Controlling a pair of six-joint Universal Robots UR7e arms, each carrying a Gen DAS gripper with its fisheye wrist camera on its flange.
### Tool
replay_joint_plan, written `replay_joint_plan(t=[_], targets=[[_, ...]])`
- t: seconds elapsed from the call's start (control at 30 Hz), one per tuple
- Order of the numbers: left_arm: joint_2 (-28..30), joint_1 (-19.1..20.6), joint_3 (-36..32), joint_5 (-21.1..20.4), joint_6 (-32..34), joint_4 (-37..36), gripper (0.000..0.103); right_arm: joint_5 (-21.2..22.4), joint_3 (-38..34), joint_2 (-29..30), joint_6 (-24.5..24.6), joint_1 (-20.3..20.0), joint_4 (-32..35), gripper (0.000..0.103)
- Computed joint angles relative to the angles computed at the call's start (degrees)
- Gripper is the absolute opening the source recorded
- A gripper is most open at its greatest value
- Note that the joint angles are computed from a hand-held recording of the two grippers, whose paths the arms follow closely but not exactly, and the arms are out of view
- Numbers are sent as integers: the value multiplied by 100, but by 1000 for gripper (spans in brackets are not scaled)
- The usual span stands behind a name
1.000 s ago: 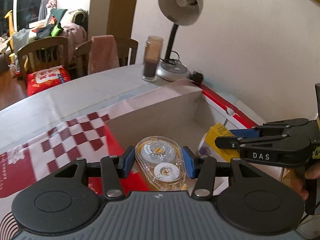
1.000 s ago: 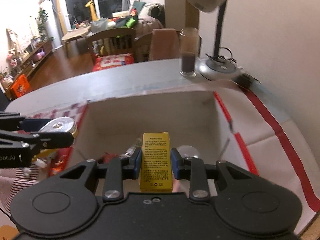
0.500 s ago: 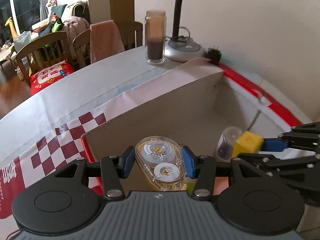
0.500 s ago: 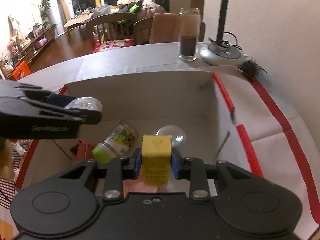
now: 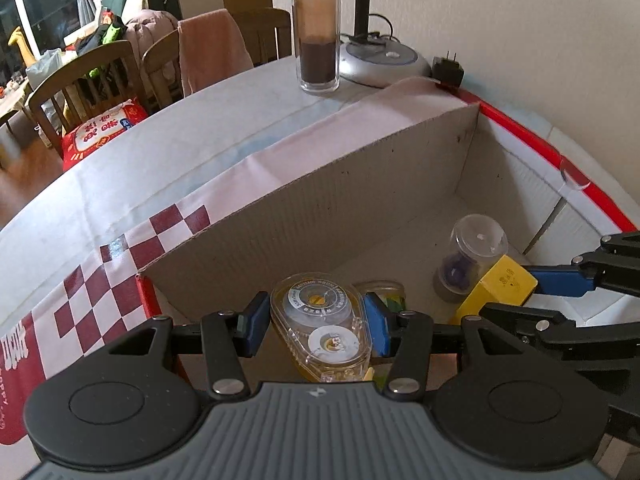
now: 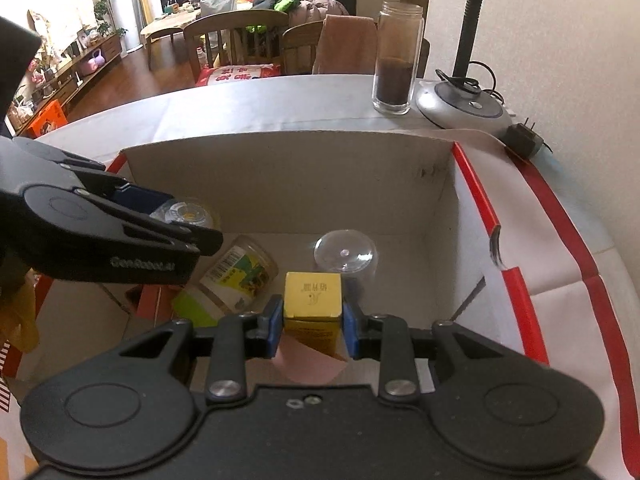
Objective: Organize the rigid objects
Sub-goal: 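Open both tools to release the yellow box and dispenser inside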
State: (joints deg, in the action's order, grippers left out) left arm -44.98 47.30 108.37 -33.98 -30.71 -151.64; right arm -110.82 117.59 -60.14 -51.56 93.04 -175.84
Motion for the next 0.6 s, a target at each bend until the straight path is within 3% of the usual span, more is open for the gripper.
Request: replay_joint_plan(t=[0.37,0.5,0.6], targets=[[-5,6,-130,-213,-34,501,51,-9,-20,-116,237,-19,267,31],[-47,-50,-42,-177,-90,401,60,-21,34,-200,264,-26,299,32],[-128,-72,57,-221,-202,318,60,-27,73,-257,306,-16,295,33]])
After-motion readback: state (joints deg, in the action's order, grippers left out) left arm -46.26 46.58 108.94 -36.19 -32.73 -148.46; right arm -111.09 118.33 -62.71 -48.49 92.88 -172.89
